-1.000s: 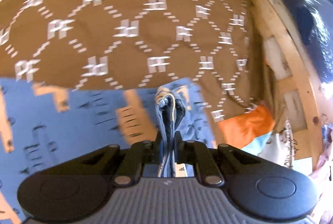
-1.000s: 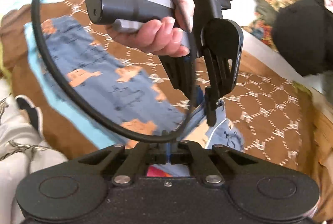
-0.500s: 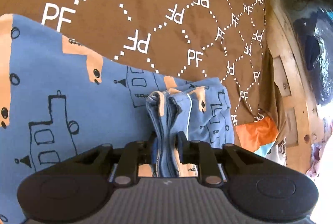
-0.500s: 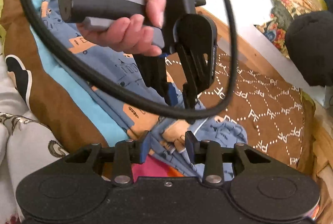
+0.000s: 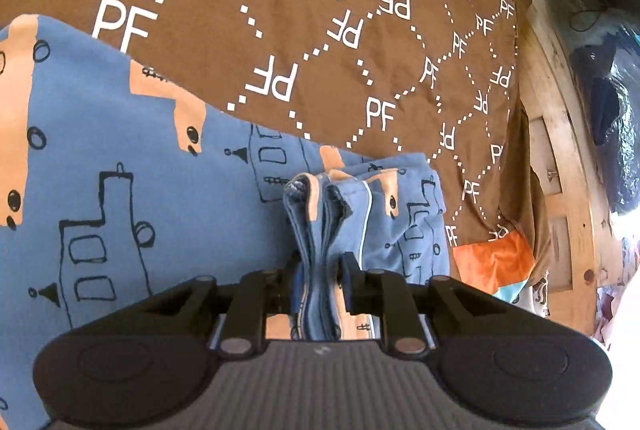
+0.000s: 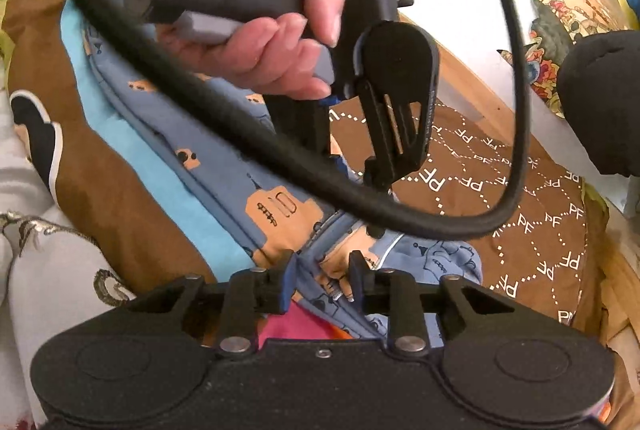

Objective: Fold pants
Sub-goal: 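Hold the folded stack with the left gripper while the right gripper pinches the fold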

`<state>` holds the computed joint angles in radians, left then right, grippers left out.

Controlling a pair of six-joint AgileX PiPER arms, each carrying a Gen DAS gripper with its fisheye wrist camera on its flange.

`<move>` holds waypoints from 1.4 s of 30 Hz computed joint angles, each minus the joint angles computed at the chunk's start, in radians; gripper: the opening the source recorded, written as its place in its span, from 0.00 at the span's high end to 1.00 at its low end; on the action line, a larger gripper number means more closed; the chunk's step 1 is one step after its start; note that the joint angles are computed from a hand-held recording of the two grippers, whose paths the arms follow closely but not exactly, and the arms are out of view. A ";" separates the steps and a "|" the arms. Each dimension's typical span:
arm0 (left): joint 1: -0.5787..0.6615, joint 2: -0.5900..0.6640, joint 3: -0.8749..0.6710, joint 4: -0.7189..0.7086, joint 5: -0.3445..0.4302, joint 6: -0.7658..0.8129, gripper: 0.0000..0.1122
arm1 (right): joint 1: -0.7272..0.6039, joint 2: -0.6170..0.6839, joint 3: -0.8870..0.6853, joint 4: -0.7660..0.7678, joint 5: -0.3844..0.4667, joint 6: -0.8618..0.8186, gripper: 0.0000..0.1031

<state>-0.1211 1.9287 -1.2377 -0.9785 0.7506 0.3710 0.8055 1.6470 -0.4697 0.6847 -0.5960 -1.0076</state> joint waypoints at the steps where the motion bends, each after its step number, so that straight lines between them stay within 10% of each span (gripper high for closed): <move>1: -0.003 -0.003 0.000 0.006 -0.003 -0.004 0.83 | -0.002 -0.012 0.000 0.005 0.009 0.001 0.72; 16: -0.003 -0.008 -0.002 0.019 0.001 -0.017 0.85 | 0.022 -0.016 -0.017 0.064 0.011 0.032 0.69; 24: -0.013 -0.024 0.013 0.015 -0.018 0.009 0.92 | 0.004 -0.009 -0.003 0.026 0.015 0.118 0.91; 42: 0.136 -0.149 0.074 0.071 0.102 0.025 0.93 | -0.035 -0.140 -0.121 0.001 0.314 0.185 0.93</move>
